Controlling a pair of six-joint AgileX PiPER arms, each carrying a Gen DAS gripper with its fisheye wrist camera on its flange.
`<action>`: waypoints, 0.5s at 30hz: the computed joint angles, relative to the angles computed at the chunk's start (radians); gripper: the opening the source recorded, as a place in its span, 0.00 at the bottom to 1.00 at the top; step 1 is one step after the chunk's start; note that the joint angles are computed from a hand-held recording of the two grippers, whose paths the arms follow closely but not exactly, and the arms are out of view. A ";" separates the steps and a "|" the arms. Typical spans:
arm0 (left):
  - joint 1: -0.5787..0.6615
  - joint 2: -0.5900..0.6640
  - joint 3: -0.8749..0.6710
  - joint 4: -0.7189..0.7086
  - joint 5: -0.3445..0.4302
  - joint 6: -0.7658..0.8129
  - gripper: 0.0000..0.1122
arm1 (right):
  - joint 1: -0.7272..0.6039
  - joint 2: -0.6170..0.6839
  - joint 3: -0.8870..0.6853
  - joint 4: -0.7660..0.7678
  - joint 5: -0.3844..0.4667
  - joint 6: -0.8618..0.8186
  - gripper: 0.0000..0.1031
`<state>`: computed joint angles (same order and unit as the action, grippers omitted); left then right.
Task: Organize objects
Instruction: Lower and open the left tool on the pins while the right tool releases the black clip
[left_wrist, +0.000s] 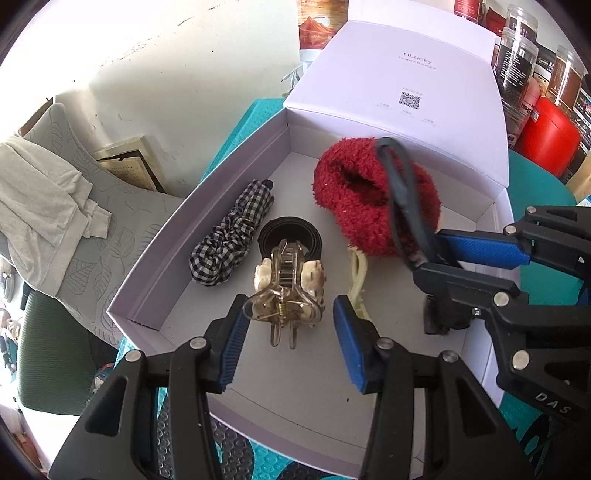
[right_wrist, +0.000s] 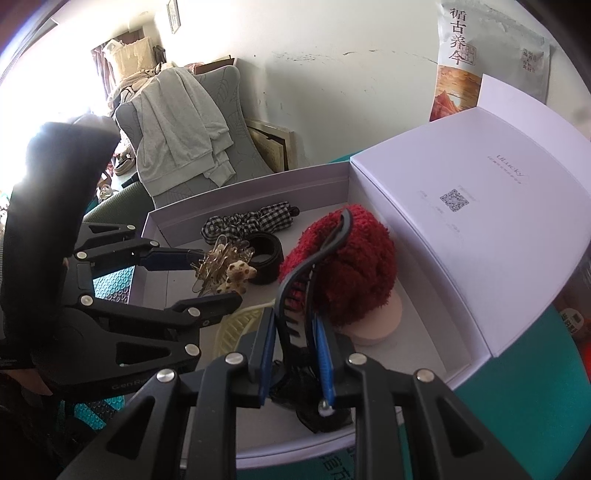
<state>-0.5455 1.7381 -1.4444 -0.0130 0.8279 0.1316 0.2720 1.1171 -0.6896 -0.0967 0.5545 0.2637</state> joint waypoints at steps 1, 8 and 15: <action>-0.002 -0.004 0.001 0.003 0.003 -0.005 0.40 | 0.000 -0.003 0.001 -0.005 0.003 0.007 0.25; -0.004 -0.008 -0.007 0.020 0.027 -0.028 0.41 | -0.010 -0.027 0.016 -0.014 0.011 0.021 0.35; -0.016 0.010 -0.029 0.059 0.031 -0.074 0.52 | -0.012 -0.020 0.016 -0.024 0.008 0.030 0.36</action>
<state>-0.5612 1.7484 -1.4731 0.0458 0.8588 0.0575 0.2603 1.0969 -0.6740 -0.1208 0.5624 0.2935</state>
